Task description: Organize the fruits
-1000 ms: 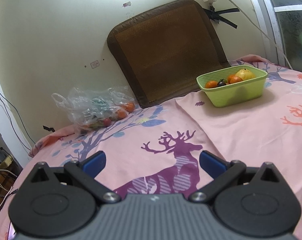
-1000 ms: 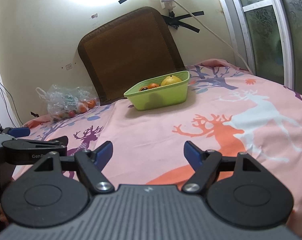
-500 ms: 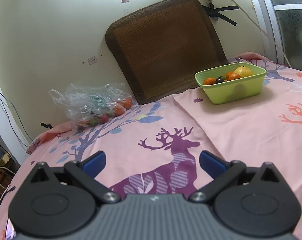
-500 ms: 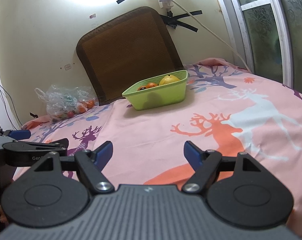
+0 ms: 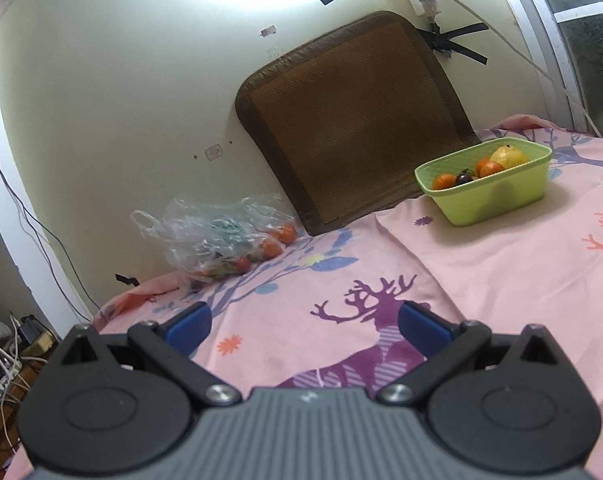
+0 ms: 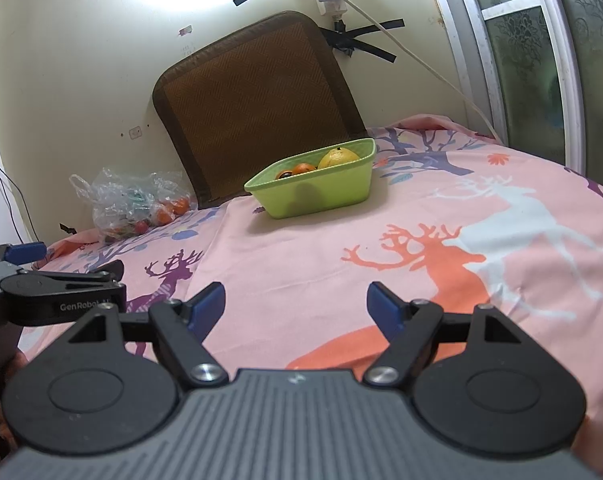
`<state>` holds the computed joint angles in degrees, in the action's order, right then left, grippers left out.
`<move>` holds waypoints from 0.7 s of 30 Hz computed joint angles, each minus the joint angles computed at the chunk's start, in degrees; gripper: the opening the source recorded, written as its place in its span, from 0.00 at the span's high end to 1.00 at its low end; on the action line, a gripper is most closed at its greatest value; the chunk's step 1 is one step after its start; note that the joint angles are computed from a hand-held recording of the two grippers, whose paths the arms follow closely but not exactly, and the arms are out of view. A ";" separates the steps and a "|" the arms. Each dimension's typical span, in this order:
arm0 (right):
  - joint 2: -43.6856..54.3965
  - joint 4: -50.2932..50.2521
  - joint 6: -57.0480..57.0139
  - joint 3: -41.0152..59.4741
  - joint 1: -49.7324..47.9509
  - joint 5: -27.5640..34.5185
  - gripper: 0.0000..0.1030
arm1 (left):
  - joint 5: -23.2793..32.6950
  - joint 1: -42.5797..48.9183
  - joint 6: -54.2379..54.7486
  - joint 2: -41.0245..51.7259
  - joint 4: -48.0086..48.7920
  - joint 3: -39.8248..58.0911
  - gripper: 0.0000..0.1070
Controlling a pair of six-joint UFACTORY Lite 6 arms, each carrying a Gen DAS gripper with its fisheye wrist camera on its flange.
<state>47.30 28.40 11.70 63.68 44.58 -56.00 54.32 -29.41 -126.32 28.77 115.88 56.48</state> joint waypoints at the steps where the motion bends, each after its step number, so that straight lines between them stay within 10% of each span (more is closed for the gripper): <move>1: 0.00 0.00 0.00 0.00 0.00 0.00 0.23 | 0.42 -0.06 0.10 0.13 -0.10 0.08 0.04; 21: -0.07 1.11 -0.64 -0.45 0.60 -1.51 0.23 | 7.12 -1.70 0.05 0.72 -0.63 -0.61 0.04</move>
